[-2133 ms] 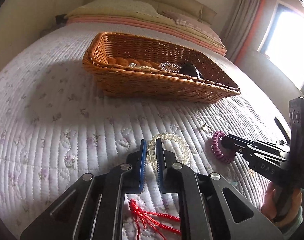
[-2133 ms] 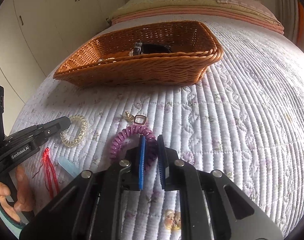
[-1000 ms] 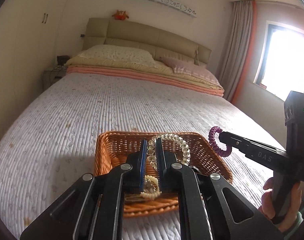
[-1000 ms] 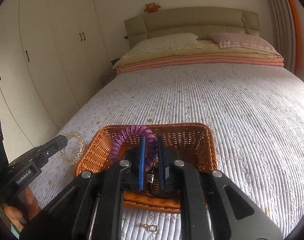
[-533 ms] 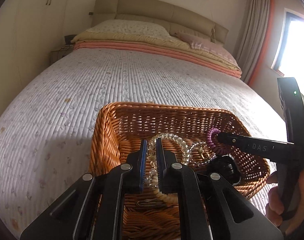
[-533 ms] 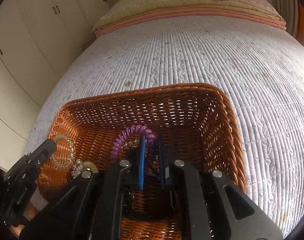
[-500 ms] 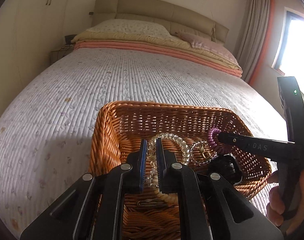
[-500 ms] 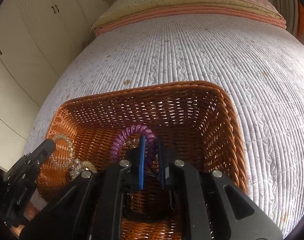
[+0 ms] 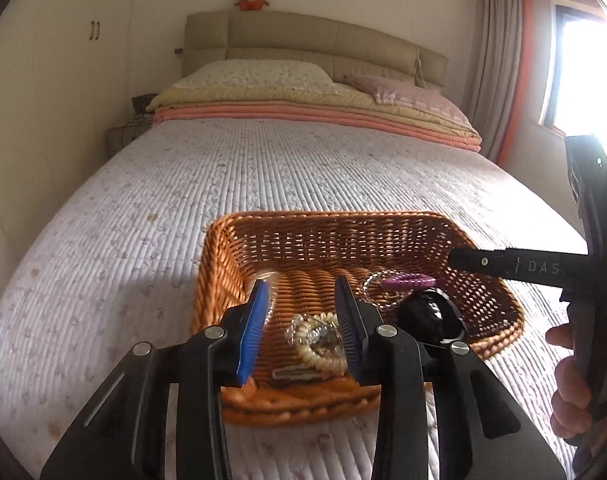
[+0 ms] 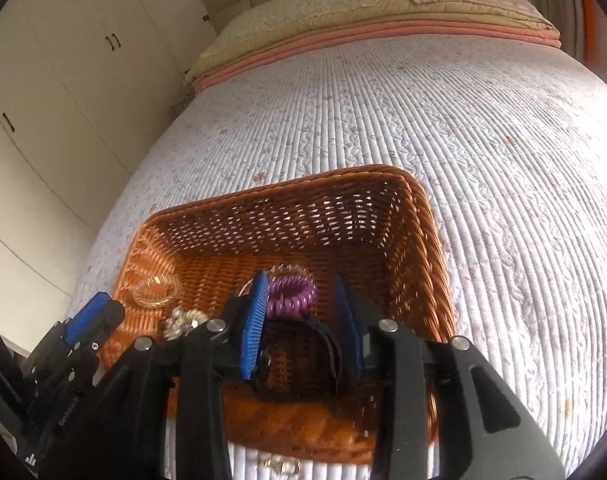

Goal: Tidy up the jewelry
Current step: 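Grasp the red tassel with the left tool while the right tool grasps the light blue clip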

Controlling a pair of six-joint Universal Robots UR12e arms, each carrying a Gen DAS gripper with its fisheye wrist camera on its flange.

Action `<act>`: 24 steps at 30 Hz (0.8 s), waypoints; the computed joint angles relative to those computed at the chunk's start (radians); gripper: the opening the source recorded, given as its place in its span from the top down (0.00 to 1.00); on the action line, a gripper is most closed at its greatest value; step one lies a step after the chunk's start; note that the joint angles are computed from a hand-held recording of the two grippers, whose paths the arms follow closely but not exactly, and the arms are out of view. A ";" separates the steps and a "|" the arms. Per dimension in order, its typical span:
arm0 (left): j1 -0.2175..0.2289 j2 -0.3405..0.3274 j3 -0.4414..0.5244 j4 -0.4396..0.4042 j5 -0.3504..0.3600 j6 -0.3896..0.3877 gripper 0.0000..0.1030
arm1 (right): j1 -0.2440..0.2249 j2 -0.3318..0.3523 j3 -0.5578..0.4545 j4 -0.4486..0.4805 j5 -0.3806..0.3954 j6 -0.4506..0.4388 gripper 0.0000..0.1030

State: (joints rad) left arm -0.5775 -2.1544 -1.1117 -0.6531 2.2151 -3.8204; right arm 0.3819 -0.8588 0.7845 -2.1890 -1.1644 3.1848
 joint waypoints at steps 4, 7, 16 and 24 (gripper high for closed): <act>-0.033 0.039 -0.039 0.029 0.040 -0.008 0.66 | -0.009 -0.097 0.156 -0.082 0.033 -0.022 0.53; -0.062 0.068 -0.075 0.036 0.075 -0.026 0.65 | -0.012 -0.159 0.258 -0.119 0.056 -0.068 0.53; -0.120 0.129 -0.182 -0.021 0.062 -0.188 0.62 | 0.010 -0.297 0.501 -0.151 0.061 -0.243 0.53; -0.140 0.145 -0.257 -0.095 -0.026 -0.355 0.59 | 0.019 -0.308 0.548 -0.079 0.088 -0.342 0.63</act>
